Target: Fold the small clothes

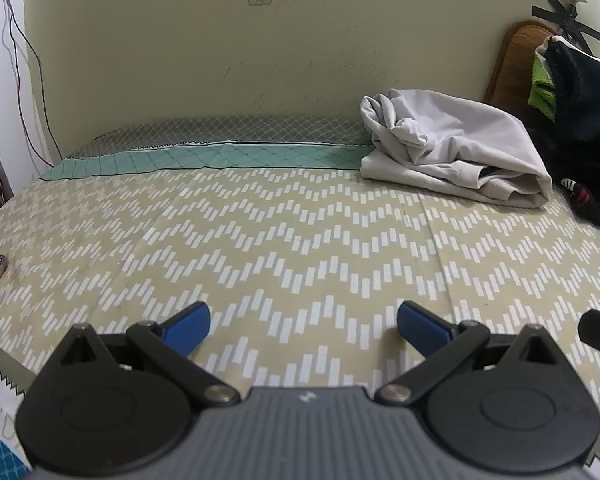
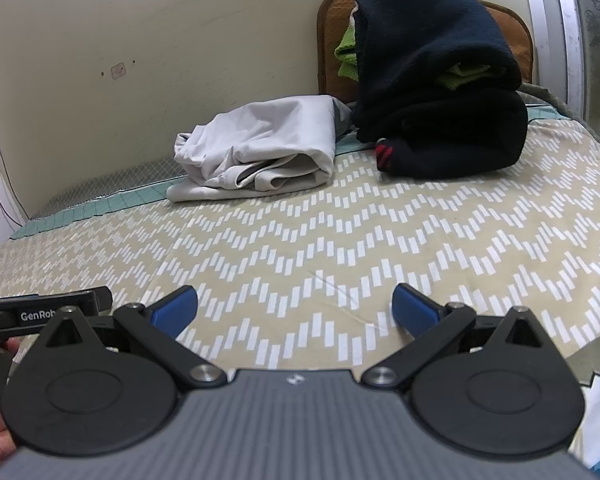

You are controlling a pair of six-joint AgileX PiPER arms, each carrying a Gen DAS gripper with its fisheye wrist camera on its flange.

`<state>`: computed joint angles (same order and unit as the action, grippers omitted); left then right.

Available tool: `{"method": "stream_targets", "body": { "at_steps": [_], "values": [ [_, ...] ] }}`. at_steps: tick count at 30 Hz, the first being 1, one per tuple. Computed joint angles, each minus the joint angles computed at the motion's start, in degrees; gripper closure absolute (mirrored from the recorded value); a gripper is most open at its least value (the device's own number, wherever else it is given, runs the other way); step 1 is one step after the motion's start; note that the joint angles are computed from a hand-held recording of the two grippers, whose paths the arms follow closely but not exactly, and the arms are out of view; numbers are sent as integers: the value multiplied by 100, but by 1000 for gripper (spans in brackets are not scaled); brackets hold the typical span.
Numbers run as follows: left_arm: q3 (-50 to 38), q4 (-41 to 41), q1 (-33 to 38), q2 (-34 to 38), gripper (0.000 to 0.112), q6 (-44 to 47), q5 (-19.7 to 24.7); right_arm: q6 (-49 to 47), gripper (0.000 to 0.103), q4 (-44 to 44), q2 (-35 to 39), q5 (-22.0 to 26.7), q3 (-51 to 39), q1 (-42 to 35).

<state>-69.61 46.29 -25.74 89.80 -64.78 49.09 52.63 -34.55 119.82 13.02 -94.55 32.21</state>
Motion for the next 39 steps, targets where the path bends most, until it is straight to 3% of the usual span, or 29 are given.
{"method": "stream_targets", "body": {
  "at_steps": [13, 39],
  "values": [
    [-34, 150, -68, 106, 9, -122, 41, -123, 0, -8, 87, 208, -173, 25],
    [-37, 332, -281, 94, 9, -94, 201, 51, 0, -138, 60, 159, -110, 20]
  ]
}}
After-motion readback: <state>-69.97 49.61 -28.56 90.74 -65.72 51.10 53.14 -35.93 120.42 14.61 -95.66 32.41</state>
